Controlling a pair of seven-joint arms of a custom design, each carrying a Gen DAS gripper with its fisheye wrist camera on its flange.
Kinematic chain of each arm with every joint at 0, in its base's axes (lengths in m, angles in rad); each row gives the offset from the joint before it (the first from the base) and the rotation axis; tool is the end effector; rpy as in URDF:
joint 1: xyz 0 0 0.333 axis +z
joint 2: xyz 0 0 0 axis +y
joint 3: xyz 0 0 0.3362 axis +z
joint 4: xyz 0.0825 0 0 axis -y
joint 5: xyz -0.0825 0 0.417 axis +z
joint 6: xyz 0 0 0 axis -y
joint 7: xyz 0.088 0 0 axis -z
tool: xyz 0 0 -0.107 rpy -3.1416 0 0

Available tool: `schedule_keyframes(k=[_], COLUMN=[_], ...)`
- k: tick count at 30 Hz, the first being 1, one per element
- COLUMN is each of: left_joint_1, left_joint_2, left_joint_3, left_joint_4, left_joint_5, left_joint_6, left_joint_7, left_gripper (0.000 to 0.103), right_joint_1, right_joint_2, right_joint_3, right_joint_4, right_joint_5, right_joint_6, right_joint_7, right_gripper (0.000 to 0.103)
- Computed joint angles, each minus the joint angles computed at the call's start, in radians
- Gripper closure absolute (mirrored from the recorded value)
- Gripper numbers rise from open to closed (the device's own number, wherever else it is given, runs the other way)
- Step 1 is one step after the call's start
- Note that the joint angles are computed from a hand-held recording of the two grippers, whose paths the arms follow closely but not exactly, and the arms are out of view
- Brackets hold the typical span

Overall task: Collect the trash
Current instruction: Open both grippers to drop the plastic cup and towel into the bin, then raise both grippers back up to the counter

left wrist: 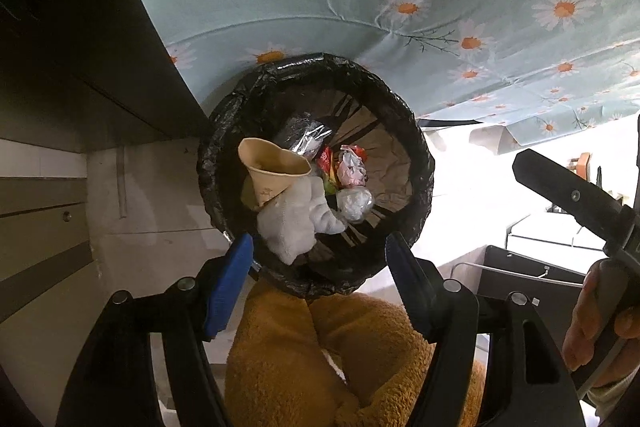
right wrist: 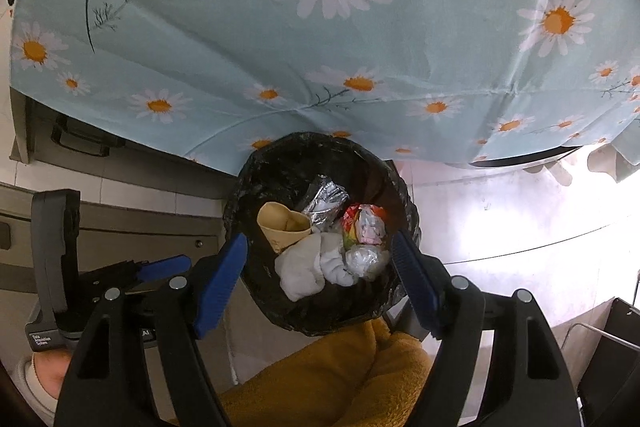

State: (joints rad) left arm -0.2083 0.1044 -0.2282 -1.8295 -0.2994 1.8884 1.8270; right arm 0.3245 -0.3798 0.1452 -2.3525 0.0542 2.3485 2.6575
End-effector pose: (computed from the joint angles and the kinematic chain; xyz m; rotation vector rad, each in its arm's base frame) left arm 0.5545 -0.2781 0.4821 1.3495 -2.5324 0.2350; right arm 0.4342 0.2269 0.5193 -1.2329 2.4793 -0.0173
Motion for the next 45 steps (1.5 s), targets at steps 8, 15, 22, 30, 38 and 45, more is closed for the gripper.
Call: schedule_keyframes(k=[8,15,22,30,38,45], left_joint_1=[0.013,0.027,0.045,0.064,0.075,0.065], left_joint_2=[-0.008,-0.008,-0.023,-0.004,-0.017,-0.006], left_joint_3=[0.010,0.014,0.023,0.026,0.027,0.021], left_joint_4=[0.040,0.096,0.149,0.234,0.303,0.404], left_joint_5=[-0.003,-0.021,-0.081,-0.144,-0.194,-0.207], left_joint_6=[-0.020,-0.073,-0.075,-0.137,-0.116,-0.062], left_joint_7=[0.013,0.055,0.095,0.129,0.154,0.136], left_gripper=[0.036,0.036,0.036,0.025,0.015,0.008], right_joint_1=[-0.006,-0.009,-0.003,-0.021,-0.063,-0.110], right_joint_2=[-0.005,-0.024,-0.058,-0.109,-0.124,-0.104], right_joint_3=[0.014,0.032,0.046,0.061,0.080,0.075], right_joint_4=[0.038,0.073,0.083,0.098,0.213,0.334], right_joint_5=[-0.035,-0.079,-0.106,-0.153,-0.295,-0.420], right_joint_6=[-0.054,-0.134,-0.203,-0.245,-0.290,-0.302], right_joint_7=[0.030,0.086,0.127,0.184,0.151,0.049], right_gripper=[0.024,0.022,0.014,0.005,0.005,0.005])
